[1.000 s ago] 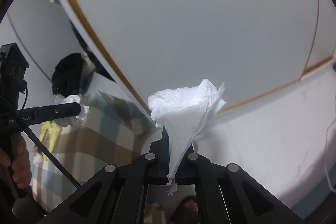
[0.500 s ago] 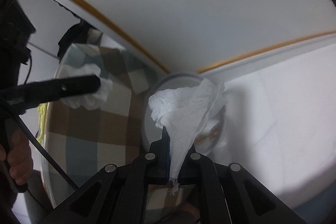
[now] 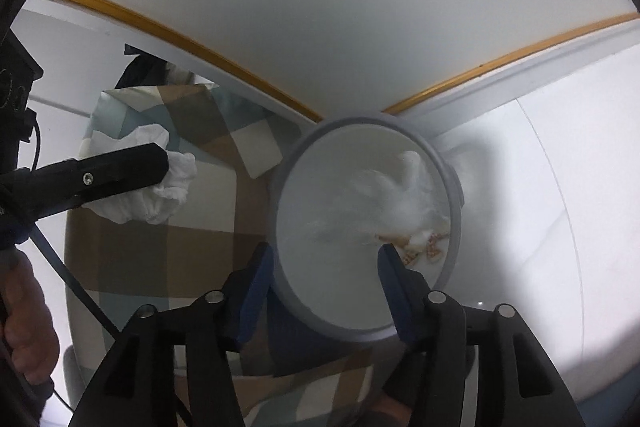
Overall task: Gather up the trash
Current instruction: 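Open both grippers to drop the tissues into the bin, then move both open grippers back over the table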
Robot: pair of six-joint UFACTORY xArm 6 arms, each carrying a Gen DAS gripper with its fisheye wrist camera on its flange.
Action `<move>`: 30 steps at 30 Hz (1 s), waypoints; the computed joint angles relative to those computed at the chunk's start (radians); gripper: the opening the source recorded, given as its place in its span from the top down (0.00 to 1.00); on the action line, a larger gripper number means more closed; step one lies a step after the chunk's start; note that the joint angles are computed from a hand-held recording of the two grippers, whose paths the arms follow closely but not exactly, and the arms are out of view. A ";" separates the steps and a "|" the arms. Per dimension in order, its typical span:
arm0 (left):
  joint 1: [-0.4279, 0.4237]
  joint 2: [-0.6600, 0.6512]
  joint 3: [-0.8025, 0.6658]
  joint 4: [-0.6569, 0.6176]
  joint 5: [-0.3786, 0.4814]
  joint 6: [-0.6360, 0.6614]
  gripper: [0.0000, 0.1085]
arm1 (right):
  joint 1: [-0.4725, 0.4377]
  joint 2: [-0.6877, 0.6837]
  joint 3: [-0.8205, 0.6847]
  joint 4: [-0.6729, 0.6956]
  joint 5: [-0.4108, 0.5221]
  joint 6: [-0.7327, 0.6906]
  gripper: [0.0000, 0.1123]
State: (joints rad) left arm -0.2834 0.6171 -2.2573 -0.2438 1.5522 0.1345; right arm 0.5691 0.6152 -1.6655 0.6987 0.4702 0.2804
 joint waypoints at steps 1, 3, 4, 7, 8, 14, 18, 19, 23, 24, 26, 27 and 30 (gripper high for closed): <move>-0.004 0.007 -0.008 0.007 0.001 -0.001 0.89 | 0.000 -0.004 0.009 0.010 0.000 -0.003 0.50; -0.013 0.022 -0.029 0.018 0.011 -0.003 0.89 | 0.000 -0.032 0.053 0.027 -0.010 -0.005 0.50; -0.018 0.035 -0.048 0.019 0.025 -0.007 0.89 | 0.001 -0.044 0.073 0.037 -0.021 -0.009 0.50; -0.028 0.095 -0.140 0.042 0.093 -0.002 0.89 | 0.004 -0.098 0.154 0.070 -0.061 -0.016 0.49; -0.033 0.101 -0.145 0.046 0.101 0.002 0.89 | 0.006 -0.119 0.184 0.083 -0.073 -0.024 0.49; -0.068 0.133 -0.179 0.096 0.136 0.025 0.77 | 0.014 -0.241 0.342 0.046 -0.157 0.050 0.49; -0.074 0.113 -0.145 0.112 0.113 0.023 0.49 | 0.016 -0.310 0.416 -0.004 -0.203 0.122 0.49; -0.073 0.097 -0.119 0.113 0.094 0.027 0.49 | 0.015 -0.320 0.423 -0.021 -0.209 0.140 0.49; -0.062 0.073 -0.105 0.117 0.097 0.034 0.49 | 0.010 -0.380 0.471 -0.105 -0.238 0.219 0.49; -0.059 0.057 -0.087 0.111 0.089 0.039 0.49 | 0.005 -0.391 0.478 -0.161 -0.242 0.267 0.49; -0.057 0.000 -0.020 0.104 0.048 0.053 0.49 | -0.002 -0.413 0.488 -0.239 -0.247 0.328 0.49; -0.055 -0.024 0.010 0.105 0.027 0.058 0.49 | -0.004 -0.423 0.492 -0.286 -0.248 0.367 0.49; -0.044 -0.121 0.125 0.100 -0.050 0.057 0.49 | -0.009 -0.451 0.495 -0.422 -0.238 0.475 0.49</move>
